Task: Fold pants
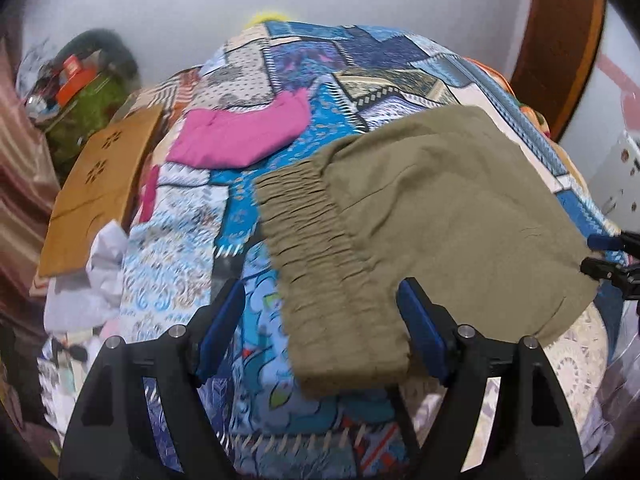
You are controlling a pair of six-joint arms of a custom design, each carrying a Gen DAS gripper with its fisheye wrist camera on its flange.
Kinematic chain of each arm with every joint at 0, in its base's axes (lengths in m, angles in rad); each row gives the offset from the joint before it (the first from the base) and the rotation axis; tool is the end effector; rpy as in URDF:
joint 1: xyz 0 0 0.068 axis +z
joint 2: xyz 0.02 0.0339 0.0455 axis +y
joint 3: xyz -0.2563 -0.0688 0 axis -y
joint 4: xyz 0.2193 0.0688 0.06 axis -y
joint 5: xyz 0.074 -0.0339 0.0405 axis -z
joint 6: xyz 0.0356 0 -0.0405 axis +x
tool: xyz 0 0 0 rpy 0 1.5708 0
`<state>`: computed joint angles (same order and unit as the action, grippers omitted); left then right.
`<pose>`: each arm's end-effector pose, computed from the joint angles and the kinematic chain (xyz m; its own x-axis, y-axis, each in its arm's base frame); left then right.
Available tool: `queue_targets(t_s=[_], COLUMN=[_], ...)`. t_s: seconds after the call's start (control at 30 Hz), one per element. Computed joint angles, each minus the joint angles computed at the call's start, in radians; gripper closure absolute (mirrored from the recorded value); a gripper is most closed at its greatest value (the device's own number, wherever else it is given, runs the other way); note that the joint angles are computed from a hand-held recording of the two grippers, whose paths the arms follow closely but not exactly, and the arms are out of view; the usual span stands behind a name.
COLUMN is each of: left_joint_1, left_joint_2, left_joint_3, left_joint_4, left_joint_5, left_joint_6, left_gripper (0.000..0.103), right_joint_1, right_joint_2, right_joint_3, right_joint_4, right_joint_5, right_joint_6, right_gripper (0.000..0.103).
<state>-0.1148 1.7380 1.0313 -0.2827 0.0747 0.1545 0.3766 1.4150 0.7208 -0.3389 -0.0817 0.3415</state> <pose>0.3261 -0.0403 0.1779 -0.7965 0.2463 -0.5522 0.2809 0.9595 0.0229 0.2251 0.0922 0.1785 -0.8883 0.0076 -0.4591 -0.1145 0.9646 0.2376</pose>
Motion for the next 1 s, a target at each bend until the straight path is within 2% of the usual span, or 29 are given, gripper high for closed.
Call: queue_targets(t_s=[0.13, 0.27, 0.4, 0.5, 0.57, 0.63, 0.77, 0.87, 1.0], left_joint_1=[0.065, 0.089, 0.076, 0.081, 0.076, 0.086, 0.102, 0.109, 0.093], left_joint_2=[-0.038, -0.029, -0.043, -0.041, -0.048, -0.025, 0.011, 0.052, 0.091], left_joint_3=[0.01, 0.003, -0.04, -0.055, -0.07, -0.066, -0.068, -0.055, -0.031], left_joint_4=[-0.075, -0.128, -0.139, -0.166, -0.162, -0.177, -0.128, -0.076, -0.016], left_joint_5=[0.097, 0.191, 0.23, 0.314, 0.319, 0.4, 0.487, 0.534, 0.525], left_joint_6=[-0.066, -0.135, -0.171, -0.189, -0.205, -0.205, -0.272, -0.335, -0.384], left_gripper=[0.022, 0.02, 0.02, 0.02, 0.02, 0.02, 0.014, 0.008, 0.007], right_joint_1=[0.037, 0.1, 0.165, 0.191, 0.207, 0.211, 0.217, 0.234, 0.216], right_joint_2=[-0.029, -0.047, -0.002, 0.052, 0.1, 0.134, 0.211, 0.228, 0.216], right_joint_3=[0.019, 0.06, 0.129, 0.156, 0.171, 0.172, 0.185, 0.181, 0.179], right_joint_4=[-0.046, -0.037, 0.014, 0.076, 0.113, 0.147, 0.16, 0.163, 0.146], right_joint_5=[0.072, 0.111, 0.142, 0.142, 0.146, 0.139, 0.11, 0.126, 0.09], right_joint_6=[0.008, 0.023, 0.025, 0.037, 0.049, 0.063, 0.08, 0.038, 0.012], right_gripper=[0.028, 0.028, 0.028, 0.028, 0.028, 0.028, 0.028, 0.027, 0.027])
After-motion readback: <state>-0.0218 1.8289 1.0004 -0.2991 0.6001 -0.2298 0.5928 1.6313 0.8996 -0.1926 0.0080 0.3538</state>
